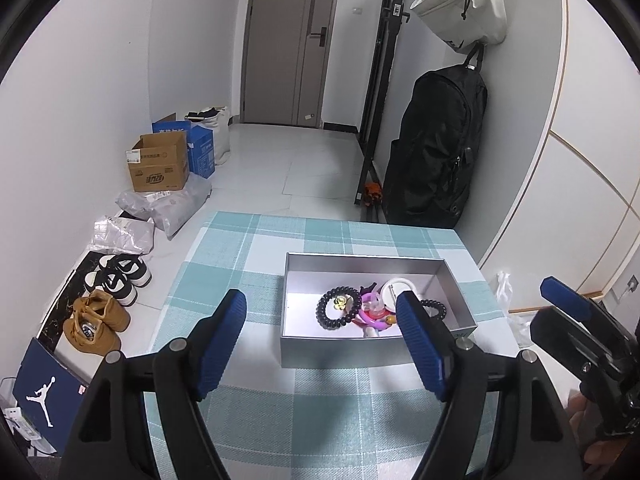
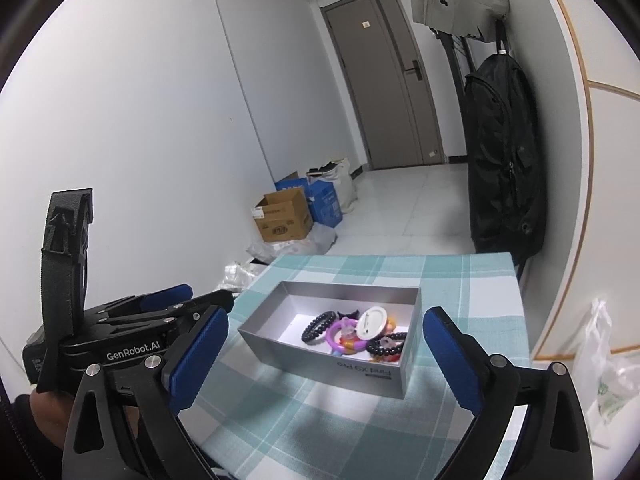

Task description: Organize jewelry

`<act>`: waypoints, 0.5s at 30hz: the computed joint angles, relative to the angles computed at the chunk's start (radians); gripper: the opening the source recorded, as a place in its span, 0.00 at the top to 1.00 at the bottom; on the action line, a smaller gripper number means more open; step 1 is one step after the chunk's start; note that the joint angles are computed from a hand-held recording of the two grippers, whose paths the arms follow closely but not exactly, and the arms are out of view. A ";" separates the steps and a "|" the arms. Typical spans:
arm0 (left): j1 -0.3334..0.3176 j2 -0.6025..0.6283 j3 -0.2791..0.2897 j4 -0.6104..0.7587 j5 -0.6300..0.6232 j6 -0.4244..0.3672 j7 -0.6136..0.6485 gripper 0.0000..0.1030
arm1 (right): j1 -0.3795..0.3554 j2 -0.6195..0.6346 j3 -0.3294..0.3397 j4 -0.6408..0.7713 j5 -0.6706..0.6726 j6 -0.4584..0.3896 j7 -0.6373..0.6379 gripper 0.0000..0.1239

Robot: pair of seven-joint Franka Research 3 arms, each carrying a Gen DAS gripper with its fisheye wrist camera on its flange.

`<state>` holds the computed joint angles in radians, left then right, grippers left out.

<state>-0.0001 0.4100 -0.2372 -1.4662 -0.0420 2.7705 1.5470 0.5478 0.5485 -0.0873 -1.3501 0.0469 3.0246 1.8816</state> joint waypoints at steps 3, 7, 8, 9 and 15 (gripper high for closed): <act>-0.002 -0.008 0.006 -0.012 0.008 0.010 -0.009 0.29 | 0.006 -0.008 -0.007 -0.013 -0.003 0.008 0.002 0.20; 0.004 -0.012 -0.001 -0.016 -0.004 0.008 -0.007 0.29 | 0.016 -0.013 -0.022 -0.024 -0.012 0.004 0.015 0.19; 0.001 -0.013 0.002 -0.019 0.001 0.010 -0.010 0.29 | 0.014 -0.012 -0.020 -0.022 -0.011 0.003 0.016 0.19; -0.002 -0.014 0.006 -0.020 0.007 0.011 -0.014 0.29 | 0.014 -0.012 -0.020 -0.022 -0.012 0.003 0.018 0.19; -0.007 -0.015 0.010 -0.021 0.023 0.011 -0.019 0.29 | 0.016 -0.011 -0.021 -0.019 -0.024 -0.007 0.021 0.19</act>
<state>-0.0069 0.3952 -0.2268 -1.4876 -0.0187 2.7819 1.5279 0.5638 0.5372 -0.1085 -1.3688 0.0229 3.0178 1.9022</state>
